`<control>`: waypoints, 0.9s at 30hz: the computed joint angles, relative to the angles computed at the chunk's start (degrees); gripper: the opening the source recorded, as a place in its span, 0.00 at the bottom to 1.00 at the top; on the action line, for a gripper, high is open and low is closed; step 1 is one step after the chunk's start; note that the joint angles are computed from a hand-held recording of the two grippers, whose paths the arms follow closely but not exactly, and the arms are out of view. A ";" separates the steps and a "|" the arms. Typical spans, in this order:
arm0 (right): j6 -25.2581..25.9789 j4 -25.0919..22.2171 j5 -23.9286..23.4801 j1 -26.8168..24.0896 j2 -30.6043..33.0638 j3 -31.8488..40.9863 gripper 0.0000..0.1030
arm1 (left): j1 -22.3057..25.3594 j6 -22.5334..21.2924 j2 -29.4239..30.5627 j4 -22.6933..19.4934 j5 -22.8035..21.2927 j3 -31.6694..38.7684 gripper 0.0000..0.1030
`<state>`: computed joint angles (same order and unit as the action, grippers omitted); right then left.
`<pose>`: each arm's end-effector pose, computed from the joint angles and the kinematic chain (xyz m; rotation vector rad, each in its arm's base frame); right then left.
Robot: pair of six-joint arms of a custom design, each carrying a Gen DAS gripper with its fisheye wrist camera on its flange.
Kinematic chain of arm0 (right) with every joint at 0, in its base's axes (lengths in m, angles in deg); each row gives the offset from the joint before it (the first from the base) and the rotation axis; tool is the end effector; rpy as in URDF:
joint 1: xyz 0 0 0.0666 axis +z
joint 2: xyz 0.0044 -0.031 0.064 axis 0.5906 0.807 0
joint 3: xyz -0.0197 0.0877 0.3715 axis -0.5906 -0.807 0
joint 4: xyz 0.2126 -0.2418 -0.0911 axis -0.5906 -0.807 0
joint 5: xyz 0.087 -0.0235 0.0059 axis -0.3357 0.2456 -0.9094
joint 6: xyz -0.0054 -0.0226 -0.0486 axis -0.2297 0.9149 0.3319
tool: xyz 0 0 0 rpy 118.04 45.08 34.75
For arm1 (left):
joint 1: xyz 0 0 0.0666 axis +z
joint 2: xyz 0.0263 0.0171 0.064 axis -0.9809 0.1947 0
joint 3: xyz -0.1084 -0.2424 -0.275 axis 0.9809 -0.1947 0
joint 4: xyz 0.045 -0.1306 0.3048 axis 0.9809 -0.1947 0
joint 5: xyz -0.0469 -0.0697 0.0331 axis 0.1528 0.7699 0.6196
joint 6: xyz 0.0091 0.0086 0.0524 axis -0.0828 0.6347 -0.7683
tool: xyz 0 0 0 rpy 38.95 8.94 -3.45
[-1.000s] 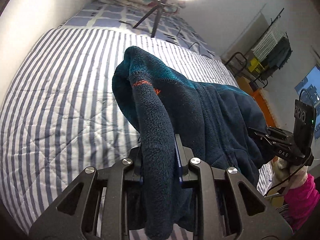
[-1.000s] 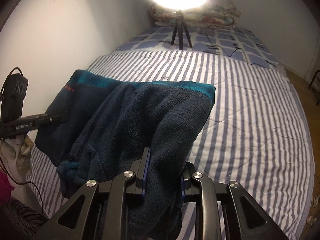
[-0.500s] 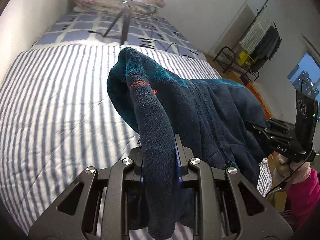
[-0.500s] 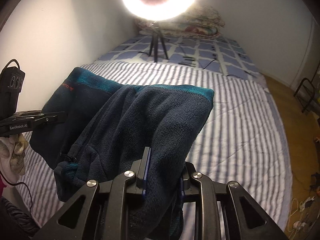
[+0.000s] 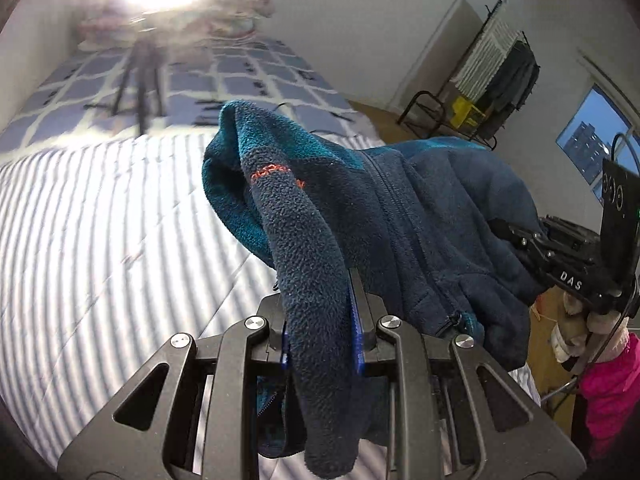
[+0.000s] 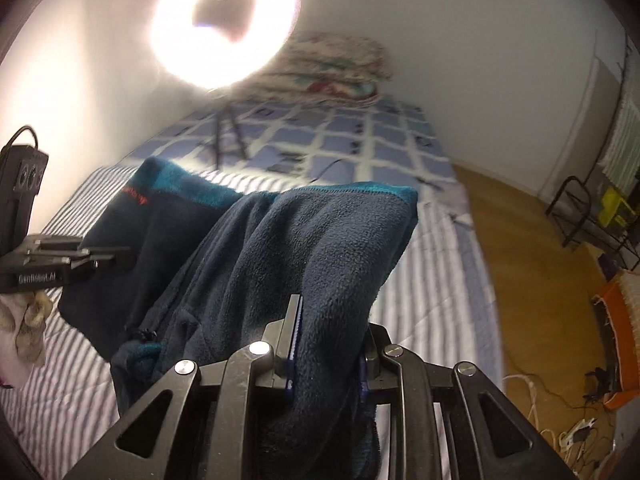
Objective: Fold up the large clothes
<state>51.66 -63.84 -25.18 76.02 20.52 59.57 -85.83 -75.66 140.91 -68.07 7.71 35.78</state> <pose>0.3590 0.2893 0.5469 -0.6301 2.3269 0.1090 0.4459 -0.0676 0.4669 0.0287 2.3714 -0.5785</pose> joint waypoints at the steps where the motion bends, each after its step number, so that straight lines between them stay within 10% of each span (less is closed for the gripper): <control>1: 1.09 0.39 0.10 -1.39 0.85 1.05 0.20 | -0.80 0.35 2.01 0.40 -0.43 2.05 0.20; 20: 10.15 8.83 -1.59 -17.28 20.09 16.49 0.19 | -7.72 0.22 35.69 -3.73 -10.83 41.42 0.20; 27: 9.02 2.79 8.09 -19.85 26.54 19.29 0.29 | -5.42 2.53 37.51 -4.64 -9.75 39.76 0.29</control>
<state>60.68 -61.05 -17.09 56.16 47.06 78.86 -91.25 -73.12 178.42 -72.71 -2.04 75.54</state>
